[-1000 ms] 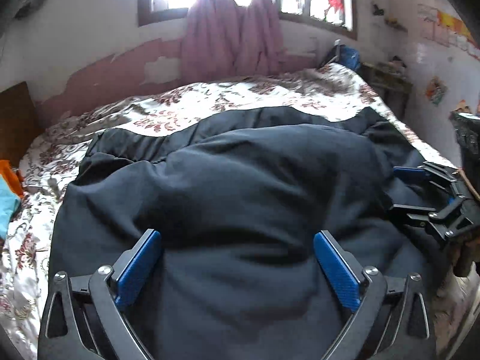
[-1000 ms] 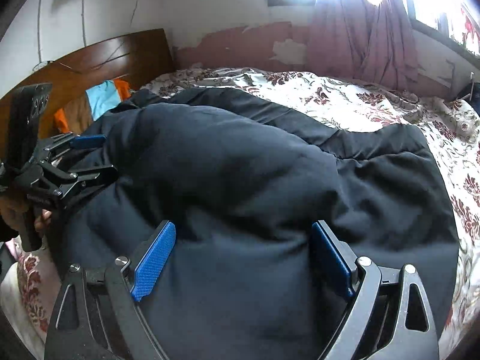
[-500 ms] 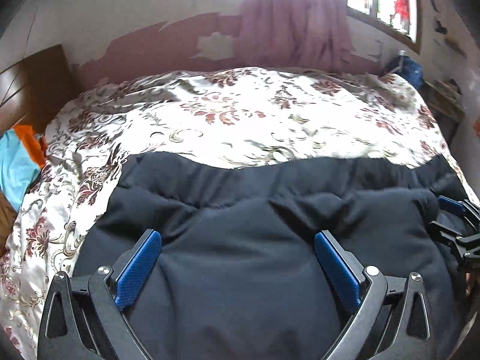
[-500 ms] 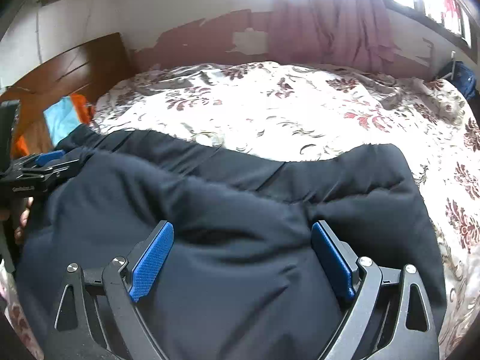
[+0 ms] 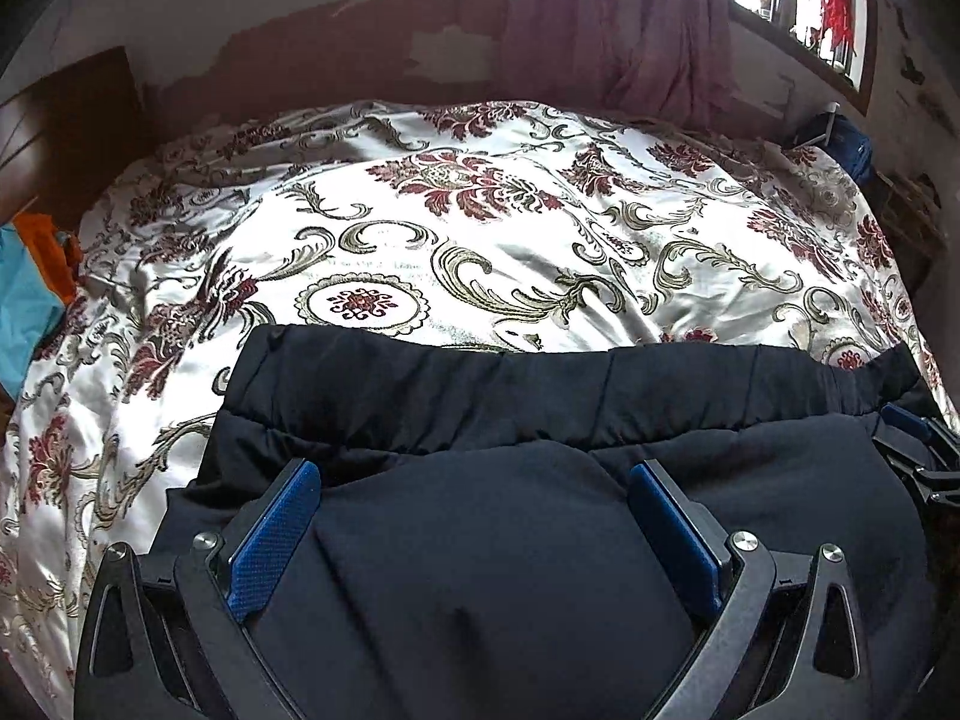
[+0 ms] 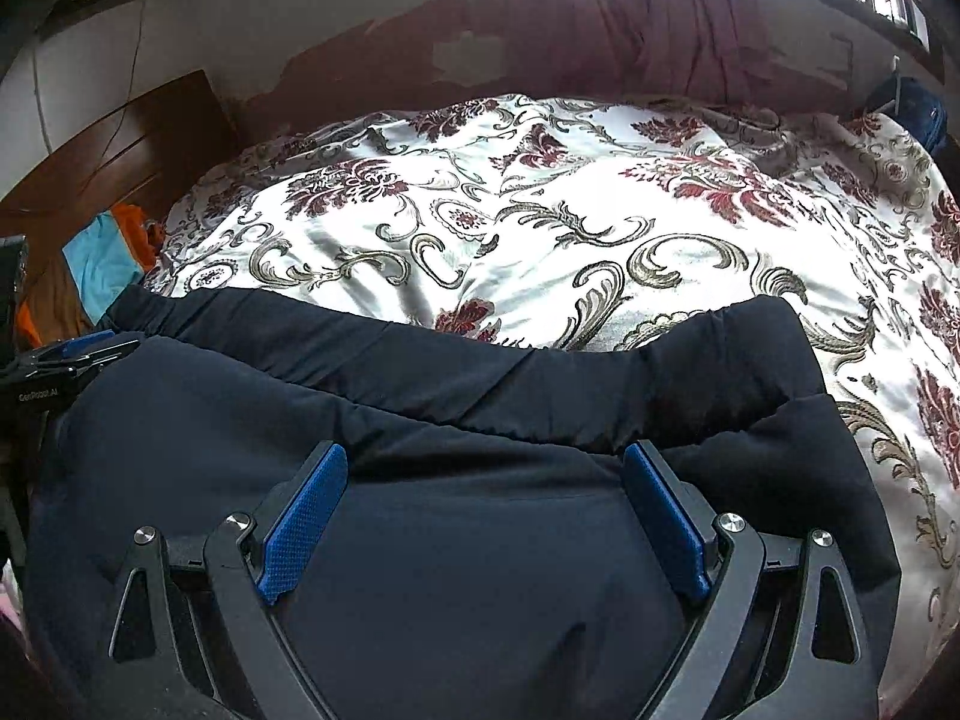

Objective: Fold large clothes

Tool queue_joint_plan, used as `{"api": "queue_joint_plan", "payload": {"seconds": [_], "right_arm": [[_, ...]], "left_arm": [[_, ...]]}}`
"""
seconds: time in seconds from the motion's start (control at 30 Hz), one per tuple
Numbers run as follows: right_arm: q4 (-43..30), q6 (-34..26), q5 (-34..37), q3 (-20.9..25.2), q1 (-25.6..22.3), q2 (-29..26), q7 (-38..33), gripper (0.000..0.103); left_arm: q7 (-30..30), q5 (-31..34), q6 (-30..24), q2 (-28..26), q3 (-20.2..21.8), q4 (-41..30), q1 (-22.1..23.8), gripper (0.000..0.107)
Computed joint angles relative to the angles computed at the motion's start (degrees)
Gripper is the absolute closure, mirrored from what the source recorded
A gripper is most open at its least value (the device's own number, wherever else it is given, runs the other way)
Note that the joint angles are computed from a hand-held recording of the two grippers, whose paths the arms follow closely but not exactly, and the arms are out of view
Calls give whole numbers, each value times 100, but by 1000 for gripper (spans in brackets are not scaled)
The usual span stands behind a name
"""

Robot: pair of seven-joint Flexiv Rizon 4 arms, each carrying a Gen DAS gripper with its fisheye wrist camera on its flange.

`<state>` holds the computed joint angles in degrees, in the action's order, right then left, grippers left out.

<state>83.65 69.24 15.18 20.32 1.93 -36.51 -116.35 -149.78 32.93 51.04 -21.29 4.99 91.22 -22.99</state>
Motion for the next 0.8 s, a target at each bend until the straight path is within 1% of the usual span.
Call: {"api": "queue_joint_plan", "payload": {"seconds": [0.2,0.47,0.8], "right_arm": [[-100,-68,133,111,-82,-91,-102,12],[4,202,126,84,-17,-119,-120,11],[8,250,68,152,-69,-152,-108,10]], "left_arm": [[-95,-18,160,-70,37,28,20,4],[-347,115,414,-104,132,75,-26,4],[-482,222,440,-142,178,52,-83,4]]}}
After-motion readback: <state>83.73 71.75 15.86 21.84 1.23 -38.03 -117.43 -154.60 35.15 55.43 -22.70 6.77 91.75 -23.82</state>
